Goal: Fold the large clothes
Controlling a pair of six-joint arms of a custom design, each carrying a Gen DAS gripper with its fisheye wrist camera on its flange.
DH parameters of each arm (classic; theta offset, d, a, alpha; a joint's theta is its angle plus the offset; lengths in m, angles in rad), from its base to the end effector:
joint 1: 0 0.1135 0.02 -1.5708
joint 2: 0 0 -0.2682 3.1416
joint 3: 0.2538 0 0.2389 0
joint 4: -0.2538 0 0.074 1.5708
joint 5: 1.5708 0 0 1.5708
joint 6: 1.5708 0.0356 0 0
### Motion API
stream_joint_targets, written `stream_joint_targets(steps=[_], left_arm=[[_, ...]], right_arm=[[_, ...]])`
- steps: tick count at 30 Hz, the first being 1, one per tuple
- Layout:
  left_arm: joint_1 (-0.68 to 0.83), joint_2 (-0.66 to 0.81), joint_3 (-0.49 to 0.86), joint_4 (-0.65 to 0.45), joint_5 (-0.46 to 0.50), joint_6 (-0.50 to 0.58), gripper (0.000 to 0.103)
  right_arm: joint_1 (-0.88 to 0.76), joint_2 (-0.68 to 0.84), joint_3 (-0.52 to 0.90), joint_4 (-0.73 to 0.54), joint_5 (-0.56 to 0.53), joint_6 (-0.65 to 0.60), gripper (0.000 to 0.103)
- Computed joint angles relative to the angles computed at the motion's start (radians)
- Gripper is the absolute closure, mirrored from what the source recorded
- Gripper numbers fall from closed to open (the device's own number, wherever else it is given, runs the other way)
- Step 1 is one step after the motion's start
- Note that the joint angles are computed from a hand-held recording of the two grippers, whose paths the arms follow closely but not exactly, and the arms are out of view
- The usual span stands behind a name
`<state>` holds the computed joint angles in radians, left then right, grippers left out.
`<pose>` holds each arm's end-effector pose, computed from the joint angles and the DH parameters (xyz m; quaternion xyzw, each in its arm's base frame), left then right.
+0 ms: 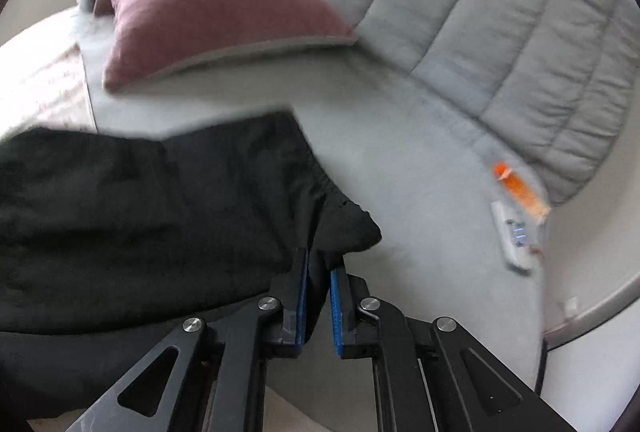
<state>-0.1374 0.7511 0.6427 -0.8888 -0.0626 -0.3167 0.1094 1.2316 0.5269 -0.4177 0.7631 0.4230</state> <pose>0.1190 -0.0142 0.2391 -0.0946 0.9540 -0.0344 0.2822 0.1906 -0.0038 0.1724 0.2231 0.8808 -0.2960 0.2946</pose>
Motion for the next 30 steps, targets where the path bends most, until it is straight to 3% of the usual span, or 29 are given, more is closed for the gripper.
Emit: stream_joint_targets(steps=[2,5,7,9,12,14,18,21,25,30], left_arm=[[0.079,-0.035,-0.002,-0.027,0.040,0.039,0.007],[0.179,-0.077,0.002,-0.082,0.102,0.082,0.007],[0.266,-0.117,0.012,-0.129,0.160,0.140,0.007],[0.354,-0.150,0.025,-0.168,0.197,0.216,0.007],[0.565,-0.170,0.038,-0.218,0.272,0.386,0.007],[0.760,-0.159,0.048,-0.255,0.351,0.548,0.007],[1.193,-0.070,0.091,-0.311,0.489,0.920,0.007],[1.359,0.016,0.122,-0.266,0.503,1.048,0.007],[1.421,0.137,0.136,-0.104,0.440,1.058,0.007],[1.349,0.359,0.146,0.133,0.250,0.912,0.007]], right_arm=[[-0.007,-0.032,-0.014,-0.030,0.006,-0.004,0.095],[-0.111,0.050,-0.022,0.007,-0.120,-0.059,0.095],[-0.105,0.076,-0.024,0.030,-0.112,-0.079,0.094],[-0.079,0.058,0.001,-0.045,-0.097,-0.070,0.087],[-0.083,0.013,0.062,-0.189,-0.126,-0.026,0.073],[-0.049,-0.061,0.079,-0.274,-0.133,0.031,0.051],[0.091,-0.138,0.174,-0.449,-0.105,0.114,0.040],[0.161,-0.184,0.236,-0.522,-0.139,0.148,0.039],[0.339,-0.202,0.320,-0.612,-0.163,0.279,0.033],[0.610,-0.114,0.411,-0.683,-0.120,0.454,0.032]])
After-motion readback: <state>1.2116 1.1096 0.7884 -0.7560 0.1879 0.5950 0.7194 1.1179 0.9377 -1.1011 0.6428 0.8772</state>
